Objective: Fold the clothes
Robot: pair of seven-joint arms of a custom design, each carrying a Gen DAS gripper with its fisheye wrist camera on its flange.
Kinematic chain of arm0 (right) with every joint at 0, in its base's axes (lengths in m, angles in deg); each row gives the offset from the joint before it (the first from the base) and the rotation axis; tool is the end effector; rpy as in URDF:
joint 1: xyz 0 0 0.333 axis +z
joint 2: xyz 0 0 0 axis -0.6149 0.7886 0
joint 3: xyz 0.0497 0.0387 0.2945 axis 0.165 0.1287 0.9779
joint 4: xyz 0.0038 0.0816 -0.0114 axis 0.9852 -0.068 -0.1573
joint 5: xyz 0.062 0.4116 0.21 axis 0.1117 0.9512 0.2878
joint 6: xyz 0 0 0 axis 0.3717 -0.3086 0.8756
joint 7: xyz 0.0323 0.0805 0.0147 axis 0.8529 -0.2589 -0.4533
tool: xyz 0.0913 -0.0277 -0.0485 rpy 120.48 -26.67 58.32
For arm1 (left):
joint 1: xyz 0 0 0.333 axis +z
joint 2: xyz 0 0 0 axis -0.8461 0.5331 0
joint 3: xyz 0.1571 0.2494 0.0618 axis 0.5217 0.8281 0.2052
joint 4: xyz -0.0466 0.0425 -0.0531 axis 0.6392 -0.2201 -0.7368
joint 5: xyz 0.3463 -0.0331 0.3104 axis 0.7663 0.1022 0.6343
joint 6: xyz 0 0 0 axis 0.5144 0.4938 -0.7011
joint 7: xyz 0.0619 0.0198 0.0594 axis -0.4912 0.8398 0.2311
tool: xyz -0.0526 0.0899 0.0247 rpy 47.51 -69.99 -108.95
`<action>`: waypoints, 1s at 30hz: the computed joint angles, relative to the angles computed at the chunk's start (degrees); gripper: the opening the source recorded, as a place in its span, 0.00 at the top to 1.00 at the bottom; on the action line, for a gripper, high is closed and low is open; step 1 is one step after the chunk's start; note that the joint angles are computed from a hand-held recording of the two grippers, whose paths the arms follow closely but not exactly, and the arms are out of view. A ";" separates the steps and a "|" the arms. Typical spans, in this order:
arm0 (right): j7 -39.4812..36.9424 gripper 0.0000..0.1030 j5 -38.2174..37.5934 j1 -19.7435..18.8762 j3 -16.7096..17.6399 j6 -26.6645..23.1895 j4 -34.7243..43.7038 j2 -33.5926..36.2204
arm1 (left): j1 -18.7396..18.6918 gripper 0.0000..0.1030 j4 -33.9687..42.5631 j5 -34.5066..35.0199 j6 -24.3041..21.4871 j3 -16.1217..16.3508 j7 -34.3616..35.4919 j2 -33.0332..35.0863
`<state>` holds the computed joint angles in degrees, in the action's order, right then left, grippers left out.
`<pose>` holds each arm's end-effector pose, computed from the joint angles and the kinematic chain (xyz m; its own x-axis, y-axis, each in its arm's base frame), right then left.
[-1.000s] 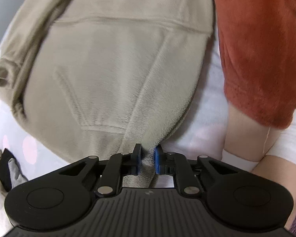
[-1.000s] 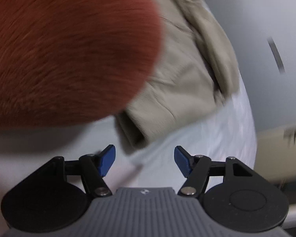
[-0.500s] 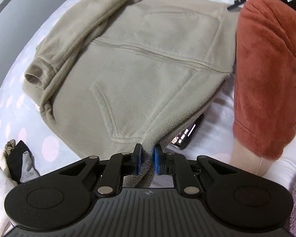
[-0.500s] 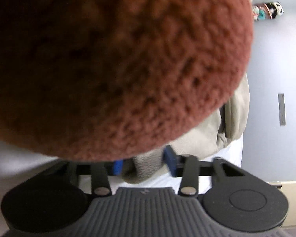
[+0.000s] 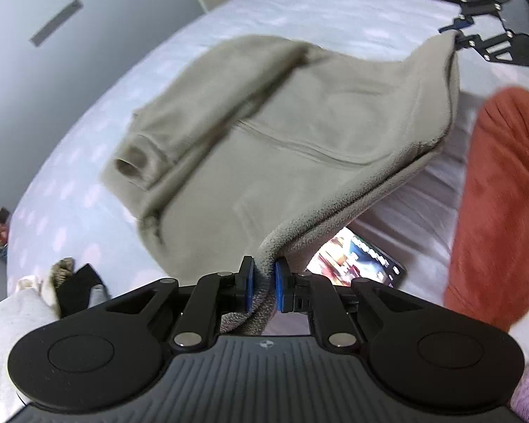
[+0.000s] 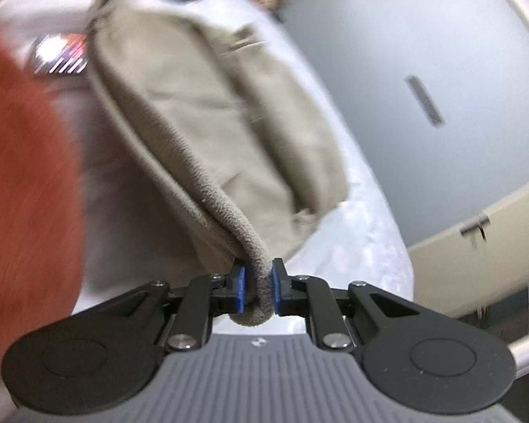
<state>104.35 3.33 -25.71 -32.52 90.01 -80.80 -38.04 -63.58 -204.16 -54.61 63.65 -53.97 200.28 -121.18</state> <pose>0.4191 0.2827 0.4189 0.4745 -0.5221 0.7087 -0.2370 -0.8511 -0.4684 0.4425 -0.0823 0.5022 -0.6777 -0.6463 -0.3509 -0.4586 0.7444 -0.4853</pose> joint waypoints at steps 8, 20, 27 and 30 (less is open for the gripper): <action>7.60 0.85 -2.28 -0.66 1.09 -4.86 7.14 0.84 | 0.92 0.91 4.86 -0.54 4.60 0.15 -2.42 2.67; 10.46 0.85 -7.95 1.27 -1.00 -12.68 25.20 12.65 | 3.04 0.91 18.97 -0.18 11.39 -0.12 -6.40 14.89; 6.95 0.88 -9.34 4.99 -5.71 -15.84 41.46 25.00 | 4.65 0.91 30.50 1.65 15.11 -0.86 -8.86 26.00; 7.79 1.00 -11.55 6.76 -8.14 -17.64 50.21 31.75 | 5.89 1.00 36.52 3.93 16.21 -1.64 -11.62 32.07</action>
